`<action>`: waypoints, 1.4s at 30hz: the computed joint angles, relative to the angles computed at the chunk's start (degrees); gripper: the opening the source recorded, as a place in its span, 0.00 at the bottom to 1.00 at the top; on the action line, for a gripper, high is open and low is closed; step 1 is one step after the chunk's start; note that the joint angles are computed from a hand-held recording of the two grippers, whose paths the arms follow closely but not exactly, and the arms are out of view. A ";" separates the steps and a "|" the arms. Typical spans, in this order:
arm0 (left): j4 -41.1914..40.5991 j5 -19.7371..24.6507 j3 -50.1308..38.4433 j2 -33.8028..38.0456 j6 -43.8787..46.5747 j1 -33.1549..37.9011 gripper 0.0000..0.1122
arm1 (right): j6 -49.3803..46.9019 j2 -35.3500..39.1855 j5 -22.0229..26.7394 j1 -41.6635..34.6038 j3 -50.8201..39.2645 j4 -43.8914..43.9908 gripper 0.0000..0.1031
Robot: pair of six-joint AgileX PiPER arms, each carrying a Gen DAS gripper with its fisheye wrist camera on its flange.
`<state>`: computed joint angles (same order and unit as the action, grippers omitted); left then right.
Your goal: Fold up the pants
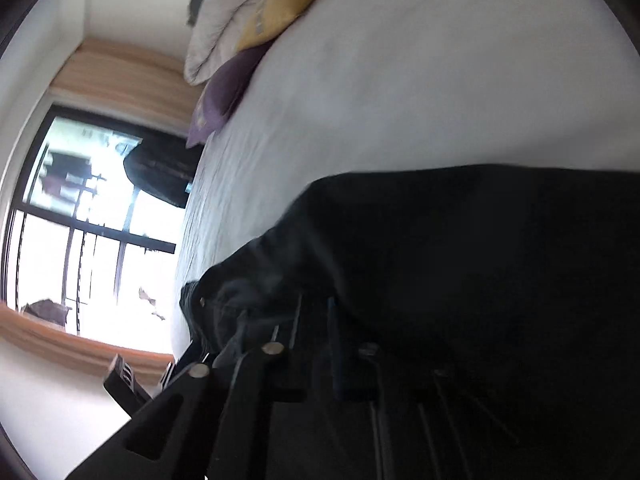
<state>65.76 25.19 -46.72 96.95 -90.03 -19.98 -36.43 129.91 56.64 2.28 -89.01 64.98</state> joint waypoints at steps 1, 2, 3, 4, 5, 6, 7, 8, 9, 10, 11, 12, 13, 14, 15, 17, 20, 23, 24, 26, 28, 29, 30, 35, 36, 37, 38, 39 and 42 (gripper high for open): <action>1.08 -0.08 0.29 -0.04 -1.23 -0.10 0.74 | -2.70 -3.36 -2.43 -2.92 4.95 0.89 0.07; 1.49 0.07 0.33 -0.05 -1.70 -0.26 0.74 | -3.83 -5.30 -5.13 -3.85 7.62 1.16 0.11; 1.78 0.49 0.31 -0.05 -2.06 -0.56 0.74 | -5.49 -9.00 -7.00 -6.49 12.05 0.87 0.24; 1.77 0.89 0.25 -0.10 -2.01 -0.78 0.74 | -7.40 -11.74 -7.34 -8.90 15.51 1.75 0.34; 0.59 1.92 -0.15 -0.18 -0.87 -1.30 0.74 | -7.79 -14.83 -7.77 -10.71 18.65 2.04 0.40; -2.88 3.71 -1.07 -0.55 2.10 -1.98 0.74 | -9.76 -18.92 -7.46 -12.42 23.17 3.34 0.54; -6.13 5.44 -1.96 -1.15 4.36 -2.62 0.74 | -14.03 -22.14 -4.85 -14.62 27.13 6.61 0.62; -7.88 7.84 -2.70 -2.41 4.53 -4.20 0.74 | -16.11 -25.08 -1.64 -16.83 29.91 7.58 0.65; -7.38 9.33 -2.83 -3.54 3.19 -5.84 0.74 | -18.91 -26.55 1.11 -17.59 32.56 9.39 0.71; -6.75 11.49 -3.46 -4.31 1.73 -8.37 0.74 | -20.15 -27.30 2.07 -16.94 34.36 10.17 0.73; -6.96 12.65 -4.21 -4.31 1.55 -9.90 0.74 | -22.11 -26.36 1.12 -15.22 35.79 12.03 0.73; -8.05 13.60 -5.89 -3.40 2.12 -12.17 0.74 | -22.79 -25.69 -1.27 -14.48 37.83 13.12 0.72; -8.89 13.69 -6.89 -2.56 2.90 -13.17 0.74 | -24.40 -23.48 -2.15 -14.94 38.71 15.32 0.53; -10.72 13.70 -8.78 -0.44 4.85 -14.61 0.74 | -26.78 -22.25 -0.90 -17.69 39.99 16.26 0.39; -12.61 13.94 -10.49 1.74 6.85 -15.68 0.74 | -27.82 -22.00 -0.01 -20.94 40.85 14.91 0.25; -14.59 14.69 -12.56 4.68 7.70 -17.37 0.74 | -30.91 -22.61 2.52 -28.93 42.03 11.67 0.22; -16.02 15.83 -14.08 5.33 7.46 -18.64 0.74 | -32.43 -24.39 5.51 -43.07 42.90 6.03 0.22; -17.21 17.52 -15.78 5.16 9.10 -20.18 0.74 | -28.93 -26.74 4.67 -52.01 43.19 3.13 0.23; -16.99 18.71 -16.47 5.10 9.31 -21.24 0.74 | -28.03 -28.63 5.83 -54.73 43.80 3.00 0.37; -17.45 19.93 -17.73 5.08 9.64 -22.66 0.74 | -29.95 -30.68 9.45 -57.00 44.90 6.08 0.65; -18.89 20.45 -19.31 5.26 10.95 -23.57 0.74 | -31.35 -31.29 11.98 -55.58 45.23 9.53 0.73; -19.64 20.90 -20.11 5.45 11.68 -24.41 0.74 | -31.49 -31.05 11.41 -53.16 44.91 10.31 0.73; -20.26 21.47 -21.26 5.78 12.39 -25.37 0.74 | -31.37 -30.44 8.99 -50.88 44.80 10.92 0.73; -21.53 23.49 -24.23 6.88 12.77 -29.52 0.74 | -29.41 -26.28 2.61 -52.90 45.69 8.77 0.30; -21.92 23.46 -24.04 6.78 12.28 -30.02 0.74 | -29.90 -26.74 1.85 -53.94 46.32 7.77 0.19; -22.33 22.81 -23.43 6.56 12.13 -29.92 0.74 | -29.40 -26.62 1.93 -56.33 46.16 6.01 0.13; -23.01 22.60 -23.17 6.63 11.83 -30.43 0.74 | -28.80 -26.91 3.14 -59.49 46.51 4.66 0.13; -23.20 22.64 -22.98 6.69 11.53 -30.89 0.74 | -28.93 -28.30 4.43 -61.55 47.71 4.67 0.16; -23.01 22.02 -21.98 6.09 10.25 -31.77 0.74 | -29.67 -31.38 6.35 -65.29 49.39 5.21 0.42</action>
